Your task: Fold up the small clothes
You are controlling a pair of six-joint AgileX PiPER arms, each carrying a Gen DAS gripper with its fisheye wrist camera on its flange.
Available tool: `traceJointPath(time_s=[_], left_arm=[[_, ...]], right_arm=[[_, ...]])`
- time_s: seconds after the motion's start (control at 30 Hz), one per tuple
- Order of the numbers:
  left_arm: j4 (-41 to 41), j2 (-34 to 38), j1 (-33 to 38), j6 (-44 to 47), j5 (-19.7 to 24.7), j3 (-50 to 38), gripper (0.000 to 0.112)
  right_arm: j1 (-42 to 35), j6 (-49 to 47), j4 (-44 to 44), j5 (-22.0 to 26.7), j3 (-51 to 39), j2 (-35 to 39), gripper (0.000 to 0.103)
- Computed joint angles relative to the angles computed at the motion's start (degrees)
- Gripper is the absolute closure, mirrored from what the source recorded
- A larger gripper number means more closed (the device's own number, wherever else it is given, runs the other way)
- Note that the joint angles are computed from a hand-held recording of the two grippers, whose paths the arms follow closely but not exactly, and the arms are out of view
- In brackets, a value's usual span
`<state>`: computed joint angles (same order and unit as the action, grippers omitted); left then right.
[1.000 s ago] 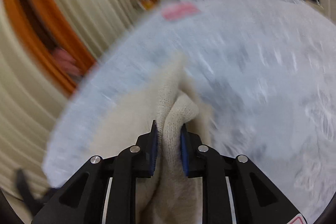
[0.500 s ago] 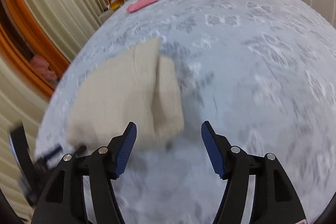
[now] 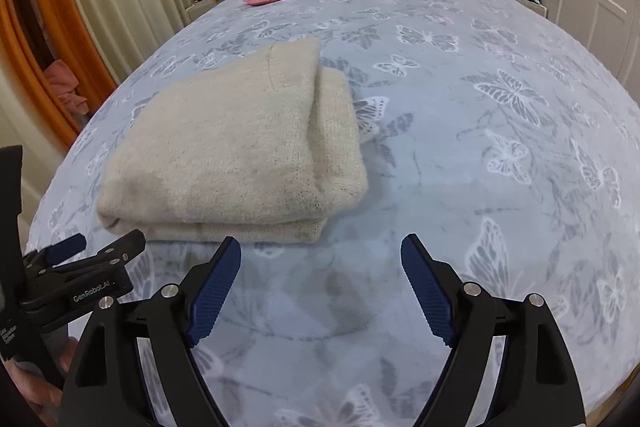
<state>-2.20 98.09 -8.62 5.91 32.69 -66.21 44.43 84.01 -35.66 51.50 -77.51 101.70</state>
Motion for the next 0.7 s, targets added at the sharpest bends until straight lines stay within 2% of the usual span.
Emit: traceJointPath(time_s=[0.2,0.43,0.7], left_arm=[[0.44,-0.68,-0.21,-0.49,-1.7,1.32,0.014],[3.87,-3.84,-1.7,-2.27,-6.67,5.24,0.014],[8.18,-4.73,-2.34,-6.61,-8.4,6.31,0.014]], right_arm=[[-0.48,1.62,1.38,-1.37,0.09,1.03,0.023],[0.79,2.8,-0.52,0.53,-1.01,1.75,0.023],[0.49,4.5,-0.76,1.02,-0.34,1.08,0.022]])
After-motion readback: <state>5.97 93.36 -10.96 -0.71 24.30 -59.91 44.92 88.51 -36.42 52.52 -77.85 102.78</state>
